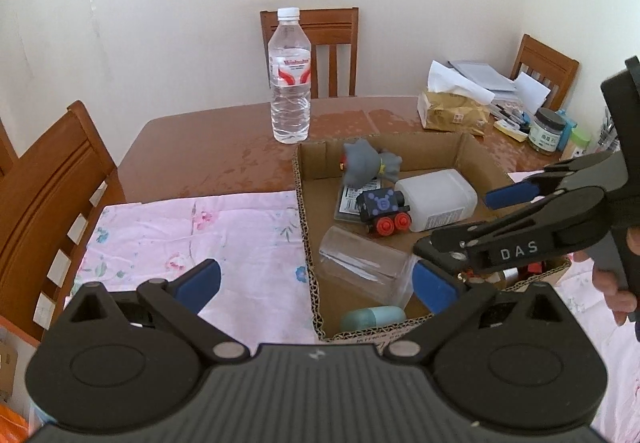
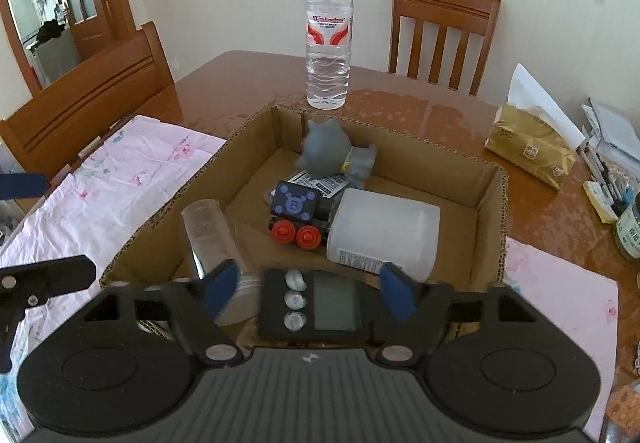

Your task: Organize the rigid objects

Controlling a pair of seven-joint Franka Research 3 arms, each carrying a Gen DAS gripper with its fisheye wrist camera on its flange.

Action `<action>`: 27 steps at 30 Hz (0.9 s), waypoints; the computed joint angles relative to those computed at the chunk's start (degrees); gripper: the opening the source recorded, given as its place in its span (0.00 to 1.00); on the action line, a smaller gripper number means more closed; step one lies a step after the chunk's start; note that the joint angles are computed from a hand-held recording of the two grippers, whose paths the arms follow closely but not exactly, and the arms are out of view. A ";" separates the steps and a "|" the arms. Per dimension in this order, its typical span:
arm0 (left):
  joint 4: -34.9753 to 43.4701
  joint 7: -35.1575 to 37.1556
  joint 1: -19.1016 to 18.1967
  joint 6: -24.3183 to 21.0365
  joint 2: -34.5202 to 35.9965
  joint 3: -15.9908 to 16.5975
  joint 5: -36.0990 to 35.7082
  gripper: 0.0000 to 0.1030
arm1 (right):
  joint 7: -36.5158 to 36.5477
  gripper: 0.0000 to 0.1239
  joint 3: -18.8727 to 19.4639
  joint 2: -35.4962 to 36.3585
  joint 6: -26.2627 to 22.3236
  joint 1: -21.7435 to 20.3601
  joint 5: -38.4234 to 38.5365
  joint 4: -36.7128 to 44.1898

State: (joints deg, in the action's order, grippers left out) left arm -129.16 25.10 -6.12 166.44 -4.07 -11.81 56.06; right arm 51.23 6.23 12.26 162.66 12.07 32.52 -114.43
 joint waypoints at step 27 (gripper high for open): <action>3.66 5.16 -4.77 -15.92 -3.38 -2.73 -15.45 0.99 | 44.35 0.83 -3.81 -15.82 -8.61 0.50 -34.86 -10.70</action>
